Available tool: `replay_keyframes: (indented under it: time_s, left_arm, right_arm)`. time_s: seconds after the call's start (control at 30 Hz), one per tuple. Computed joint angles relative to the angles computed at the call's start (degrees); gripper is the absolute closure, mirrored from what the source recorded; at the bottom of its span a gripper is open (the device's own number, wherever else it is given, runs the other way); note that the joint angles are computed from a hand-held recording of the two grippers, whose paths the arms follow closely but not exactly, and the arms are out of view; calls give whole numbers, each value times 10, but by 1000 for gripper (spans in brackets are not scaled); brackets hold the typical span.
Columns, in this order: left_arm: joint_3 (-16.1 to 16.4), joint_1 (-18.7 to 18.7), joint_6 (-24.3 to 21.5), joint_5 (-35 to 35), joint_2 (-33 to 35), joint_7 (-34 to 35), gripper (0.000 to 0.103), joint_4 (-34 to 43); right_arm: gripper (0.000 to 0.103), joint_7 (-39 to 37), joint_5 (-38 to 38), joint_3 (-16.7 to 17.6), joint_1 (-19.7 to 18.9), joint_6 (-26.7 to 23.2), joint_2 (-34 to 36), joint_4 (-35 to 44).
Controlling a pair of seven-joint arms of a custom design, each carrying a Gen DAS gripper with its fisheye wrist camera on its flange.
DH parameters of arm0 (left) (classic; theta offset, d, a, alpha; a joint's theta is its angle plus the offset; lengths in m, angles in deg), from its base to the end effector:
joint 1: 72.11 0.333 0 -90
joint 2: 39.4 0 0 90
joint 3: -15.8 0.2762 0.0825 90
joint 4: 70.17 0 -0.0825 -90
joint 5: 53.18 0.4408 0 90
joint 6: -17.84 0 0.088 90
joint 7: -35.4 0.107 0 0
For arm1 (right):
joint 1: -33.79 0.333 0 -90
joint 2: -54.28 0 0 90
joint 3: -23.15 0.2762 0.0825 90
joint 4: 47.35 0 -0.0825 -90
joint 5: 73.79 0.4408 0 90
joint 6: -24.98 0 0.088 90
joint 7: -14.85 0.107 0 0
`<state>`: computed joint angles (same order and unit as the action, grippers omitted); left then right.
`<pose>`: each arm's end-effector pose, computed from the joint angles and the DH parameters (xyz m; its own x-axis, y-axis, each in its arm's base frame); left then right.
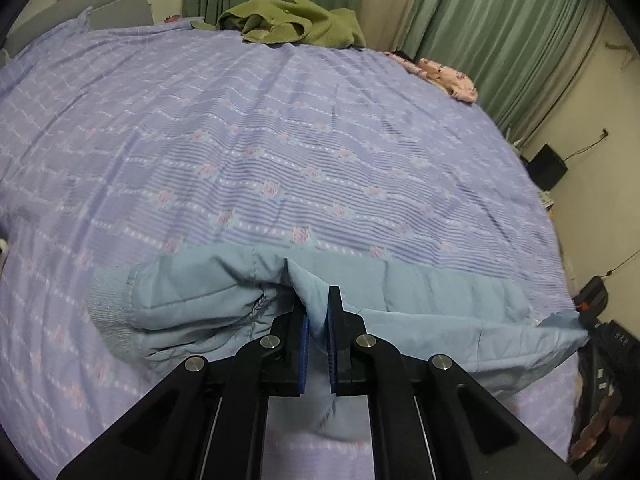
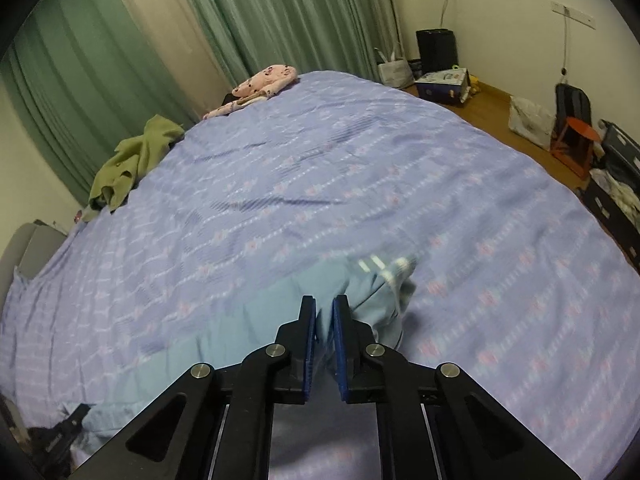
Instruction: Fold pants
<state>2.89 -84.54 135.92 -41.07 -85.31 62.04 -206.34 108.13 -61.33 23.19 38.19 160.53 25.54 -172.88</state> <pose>0.3894 -0.1888 0.6053 0.5305 -0.8199 0.2151 -0.6517 -0.5568 -0.5151 0.5209 0.0431 0.6166 0.0049 -0.9686 -0.2484 -0.7889 0.1489 -0.5962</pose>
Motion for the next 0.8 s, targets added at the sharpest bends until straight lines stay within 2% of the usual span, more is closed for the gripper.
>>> replay_keyframes:
  time_s: [0.13, 0.2, 0.27, 0.3, 0.33, 0.37, 0.4, 0.43, 0.47, 0.57, 0.67, 0.73, 0.8]
  left_arm:
    - [4, 12, -21, 12, 55, 24, 92, 26]
    - [6, 11, -34, 14, 80, 44, 89, 41]
    - [6, 11, -50, 20, 97, 71, 85, 62]
    - [7, 11, -48, 20, 95, 76, 77, 62]
    - [6, 13, -48, 23, 92, 77, 70, 65]
    - [-1, 18, -53, 36, 87, 73, 53, 72]
    - [-6, 21, -47, 49, 80, 72, 24, 74]
    - [-14, 24, -37, 69, 69, 71, 14, 72]
    - [-24, 27, -20, 101, 57, 82, 10, 71]
    - [-10, 8, 11, 114, 60, 165, 10, 83]
    - [35, -33, 50, 49, 80, 289, 10, 86]
    - [48, -45, 44, 8, 108, 354, 10, 94]
    - [45, -41, 29, -17, 135, 383, 11, 103]
  right_arm:
    - [97, 6, -38, 16, -5, 30, 65, 41]
    - [96, -15, -34, 9, 4, 23, 91, 61]
    - [91, -35, -25, 2, 11, 5, 102, 74]
    - [77, -41, -20, -1, 13, 5, 99, 71]
    - [57, -44, -14, -2, 14, 14, 88, 60]
    - [50, -43, -13, -1, 13, 27, 74, 46]
    - [44, -41, -15, 1, 11, 41, 58, 31]
    - [44, -40, -15, 2, 10, 47, 51, 25]
    - [44, -44, -11, 0, 11, 50, 39, 16]
    - [44, -71, 25, -17, 23, 34, 12, 1]
    - [43, -88, 45, -25, 23, 26, -9, -20]
    - [43, -94, 52, -27, 19, 11, -12, -27]
    - [43, -101, 61, -32, 18, -10, -5, -29]
